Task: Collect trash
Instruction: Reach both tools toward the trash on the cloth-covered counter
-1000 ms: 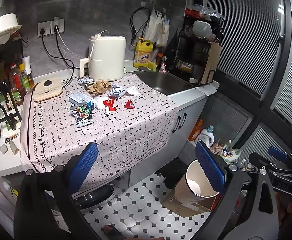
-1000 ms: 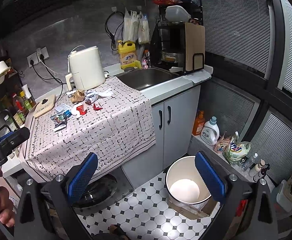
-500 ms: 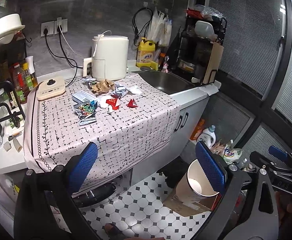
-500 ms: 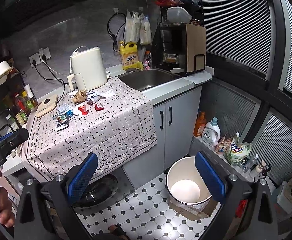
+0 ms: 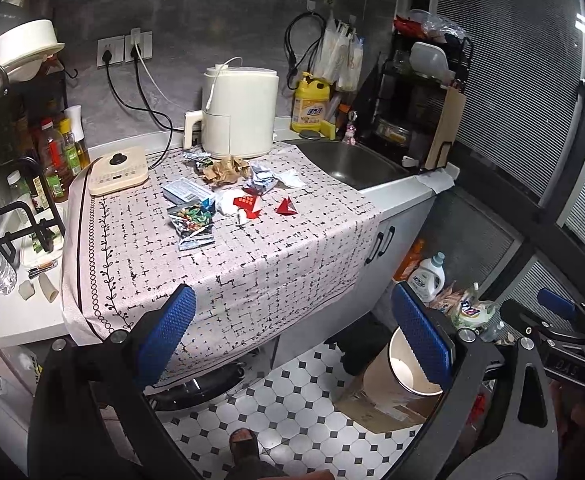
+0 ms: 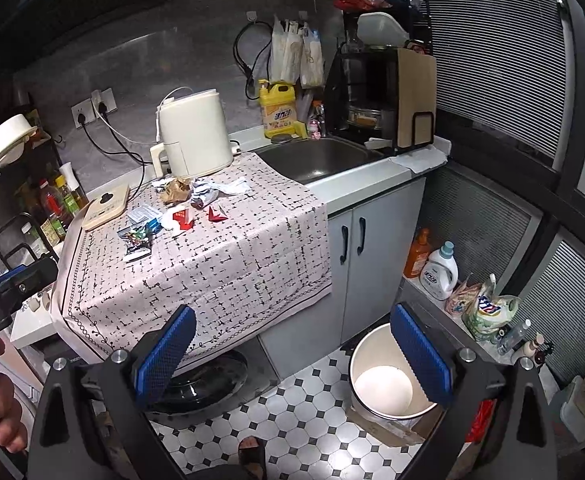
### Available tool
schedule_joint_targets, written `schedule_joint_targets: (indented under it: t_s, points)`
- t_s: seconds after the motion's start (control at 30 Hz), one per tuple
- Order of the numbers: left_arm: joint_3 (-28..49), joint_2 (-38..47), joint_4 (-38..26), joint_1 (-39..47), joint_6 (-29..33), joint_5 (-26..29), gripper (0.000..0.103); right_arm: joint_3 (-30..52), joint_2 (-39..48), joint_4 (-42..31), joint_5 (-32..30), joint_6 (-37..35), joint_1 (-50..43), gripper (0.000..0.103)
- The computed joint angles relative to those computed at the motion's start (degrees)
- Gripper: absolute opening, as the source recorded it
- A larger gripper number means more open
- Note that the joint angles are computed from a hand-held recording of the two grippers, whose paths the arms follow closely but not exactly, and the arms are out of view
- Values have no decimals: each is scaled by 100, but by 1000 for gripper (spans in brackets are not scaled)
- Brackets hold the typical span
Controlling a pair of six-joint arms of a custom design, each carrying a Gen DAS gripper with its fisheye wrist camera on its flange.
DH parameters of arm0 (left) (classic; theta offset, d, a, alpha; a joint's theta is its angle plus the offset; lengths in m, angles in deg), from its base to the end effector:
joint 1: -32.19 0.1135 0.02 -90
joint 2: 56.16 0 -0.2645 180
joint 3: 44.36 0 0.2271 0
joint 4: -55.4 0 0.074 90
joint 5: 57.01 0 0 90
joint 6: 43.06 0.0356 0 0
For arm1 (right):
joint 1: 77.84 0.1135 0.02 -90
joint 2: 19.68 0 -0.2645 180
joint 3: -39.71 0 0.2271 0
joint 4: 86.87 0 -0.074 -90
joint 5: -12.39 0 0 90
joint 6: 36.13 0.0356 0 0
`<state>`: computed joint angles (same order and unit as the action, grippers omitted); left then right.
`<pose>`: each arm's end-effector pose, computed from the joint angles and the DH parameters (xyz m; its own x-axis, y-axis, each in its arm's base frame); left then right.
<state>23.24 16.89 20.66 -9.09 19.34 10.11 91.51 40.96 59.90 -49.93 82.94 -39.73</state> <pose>0.1974 -0.1549 0.2760 -0.6080 -0.0343 -0.7932 0.1162 0.9845 -0.1316 0.1621 0.1061 0.2384 -0.5945 0.0805 -0.8000 0.0156 0.9959 0.0886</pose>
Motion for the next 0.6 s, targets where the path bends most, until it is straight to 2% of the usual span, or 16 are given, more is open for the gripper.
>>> schedule_joint_targets:
  t_s: [0.13,0.3,0.5,0.6]
  points:
    - [-7,80,238,565,196,404,97,206,504,423,-266,-174,-150,95]
    - [42,451,695,1372,551,948,97,804,1561,983,-745,-266,-406,95]
    - [502,1379,1073,2405,785,1741,97,1884,2773,1179,-1313,-492,-574,91]
    - [812,1864,1142,2761,850,2088,97,2498,3396,1078,-1428,-561,-617,85]
